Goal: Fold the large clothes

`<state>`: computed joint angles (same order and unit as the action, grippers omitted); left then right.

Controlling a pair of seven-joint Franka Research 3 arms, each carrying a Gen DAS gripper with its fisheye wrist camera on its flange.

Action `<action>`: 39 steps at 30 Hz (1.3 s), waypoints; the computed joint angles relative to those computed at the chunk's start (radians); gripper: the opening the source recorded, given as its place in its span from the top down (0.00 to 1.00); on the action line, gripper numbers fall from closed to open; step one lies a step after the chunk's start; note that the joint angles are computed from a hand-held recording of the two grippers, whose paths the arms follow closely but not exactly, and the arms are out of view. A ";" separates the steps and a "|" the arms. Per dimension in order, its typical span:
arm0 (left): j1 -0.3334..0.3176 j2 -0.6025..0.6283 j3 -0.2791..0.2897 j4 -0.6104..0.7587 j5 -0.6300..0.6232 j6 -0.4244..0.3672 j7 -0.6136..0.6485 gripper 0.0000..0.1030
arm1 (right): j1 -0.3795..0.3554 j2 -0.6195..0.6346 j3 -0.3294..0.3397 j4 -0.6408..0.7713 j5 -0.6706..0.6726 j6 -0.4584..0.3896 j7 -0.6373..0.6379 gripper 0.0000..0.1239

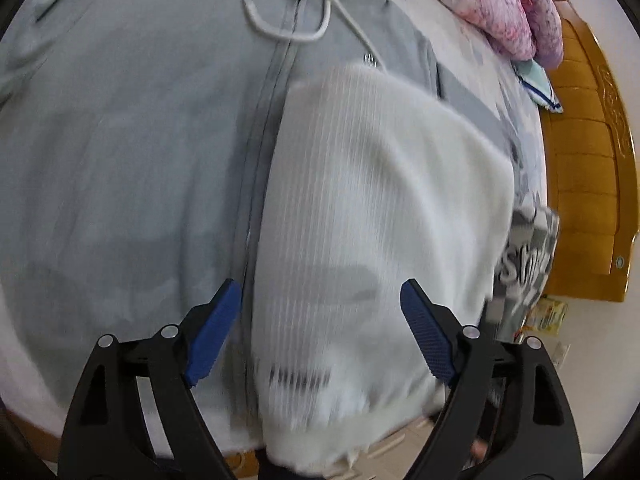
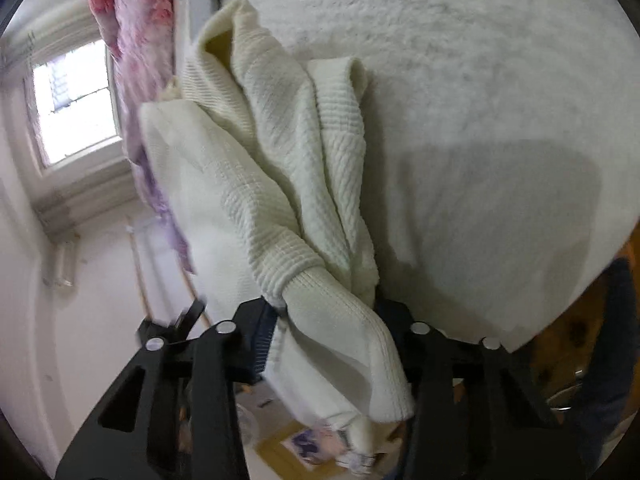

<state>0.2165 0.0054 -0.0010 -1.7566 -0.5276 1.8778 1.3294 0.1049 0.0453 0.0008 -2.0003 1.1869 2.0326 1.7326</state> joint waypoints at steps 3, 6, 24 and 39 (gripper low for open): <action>0.003 0.101 -0.010 0.090 0.002 -0.023 -0.003 0.20 | 0.004 0.008 0.003 -0.014 0.019 0.026 0.001 0.69; 0.004 0.144 -0.037 0.136 0.037 -0.022 0.047 0.15 | 0.024 -0.015 0.017 -0.059 0.002 0.076 0.008 0.67; -0.048 -0.022 -0.039 -0.010 0.048 0.145 -0.036 0.71 | 0.049 0.027 0.015 0.261 -0.356 -0.026 0.033 0.79; -0.187 0.091 -0.112 0.253 0.008 0.390 -0.173 0.72 | -0.160 0.283 0.010 0.858 -0.319 -0.222 -0.211 0.79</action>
